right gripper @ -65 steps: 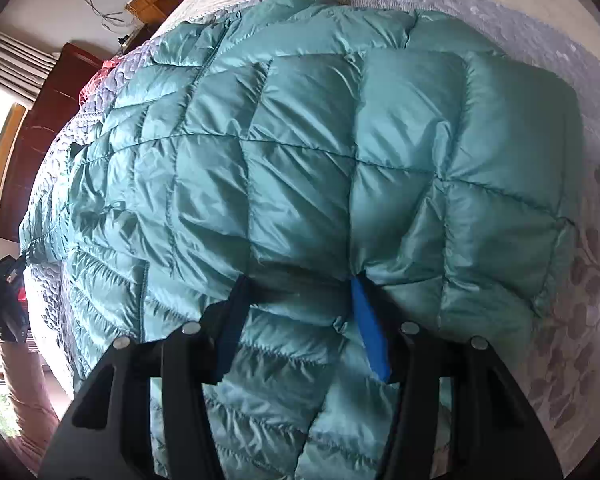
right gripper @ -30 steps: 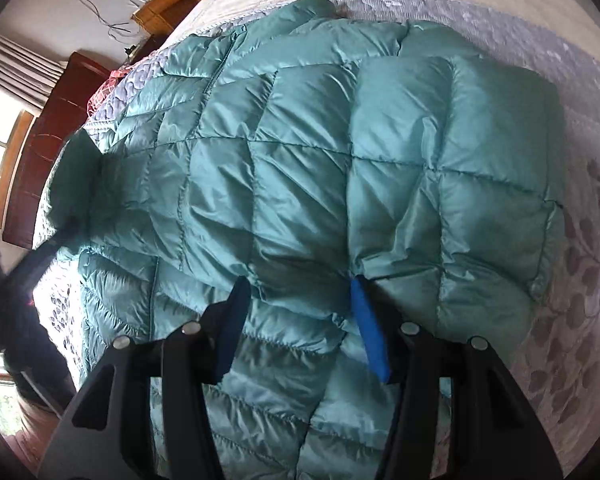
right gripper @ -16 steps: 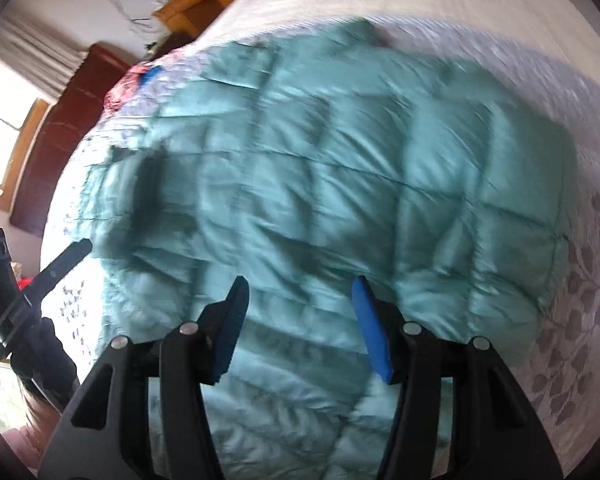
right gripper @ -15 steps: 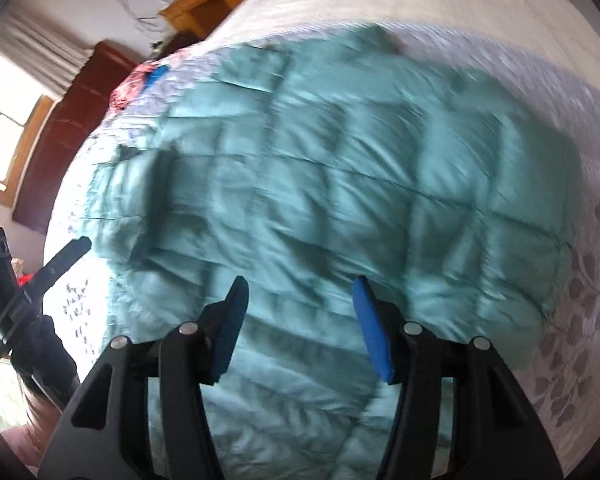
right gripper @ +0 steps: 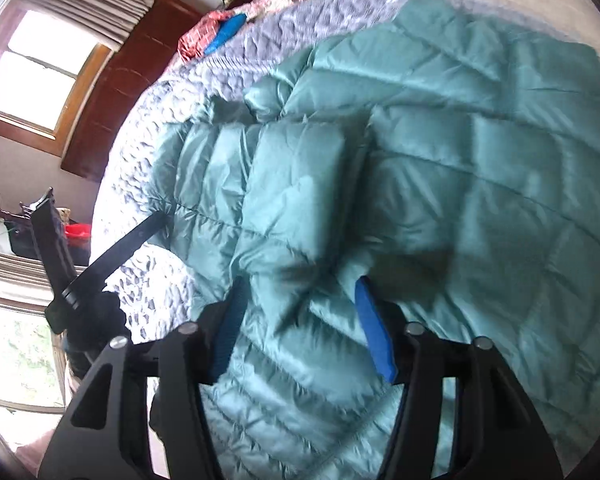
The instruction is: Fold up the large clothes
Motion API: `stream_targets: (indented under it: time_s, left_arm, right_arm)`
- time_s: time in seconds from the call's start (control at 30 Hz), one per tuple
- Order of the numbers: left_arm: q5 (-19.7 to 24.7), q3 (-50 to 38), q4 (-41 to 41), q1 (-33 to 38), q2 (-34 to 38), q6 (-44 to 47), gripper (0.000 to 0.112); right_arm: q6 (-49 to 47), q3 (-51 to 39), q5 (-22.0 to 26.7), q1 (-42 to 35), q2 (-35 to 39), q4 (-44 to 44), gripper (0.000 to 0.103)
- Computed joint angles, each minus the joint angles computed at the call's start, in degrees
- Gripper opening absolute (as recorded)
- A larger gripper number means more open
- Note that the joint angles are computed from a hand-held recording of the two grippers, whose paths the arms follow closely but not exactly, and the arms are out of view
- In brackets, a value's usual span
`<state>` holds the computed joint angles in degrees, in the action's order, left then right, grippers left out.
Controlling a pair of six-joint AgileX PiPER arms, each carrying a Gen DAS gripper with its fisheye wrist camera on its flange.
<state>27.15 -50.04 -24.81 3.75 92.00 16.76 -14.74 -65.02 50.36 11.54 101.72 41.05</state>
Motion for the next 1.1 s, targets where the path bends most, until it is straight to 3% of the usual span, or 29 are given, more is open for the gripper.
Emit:
stream_targets:
  time_s: [0.03,0.1,0.17,0.43,0.7,0.9,1.0,1.1]
  left_arm:
    - [-0.17,-0.06,-0.36,-0.27,0.59,0.26,0.054]
    - [-0.59,0.29,0.00,-0.90,0.73,-0.13,0.053]
    - [-0.05,0.27,0.20,-1.45,0.08,-0.90,0.053]
    - [3.39,-0.74,-3.76,-4.19,-8.24,1.10,0.053]
    - [1.91,-5.30,0.61,-15.78,-5.09,-7.43,0.052]
    - [1.05,-9.44,7.61,-24.22,-0.65,-15.33,0.052]
    - [1.02,-11.35,11.51,-26.95,2.69,-19.35,0.051]
    - [1.20,-12.94,15.61,-28.43,5.88,-22.91,0.050]
  right_arm:
    - [-0.88,-0.02,0.23,-0.14,0.50,1.15,0.024]
    - [-3.15,1.14,-0.14,-0.64,0.43,3.32,0.010]
    - [-4.89,2.75,-0.81,-1.49,-1.68,4.33,0.004]
    - [-4.45,6.31,1.84,-10.45,-15.50,-2.06,0.003]
    - [-8.56,10.25,9.26,-29.63,-26.94,-6.74,0.003]
    - [-15.59,13.01,13.95,-44.10,-29.28,-7.74,0.003]
    - [-17.36,15.35,13.53,-47.66,-28.41,-8.16,0.003]
    - [-17.46,18.92,9.84,-47.61,-26.46,-9.23,0.003]
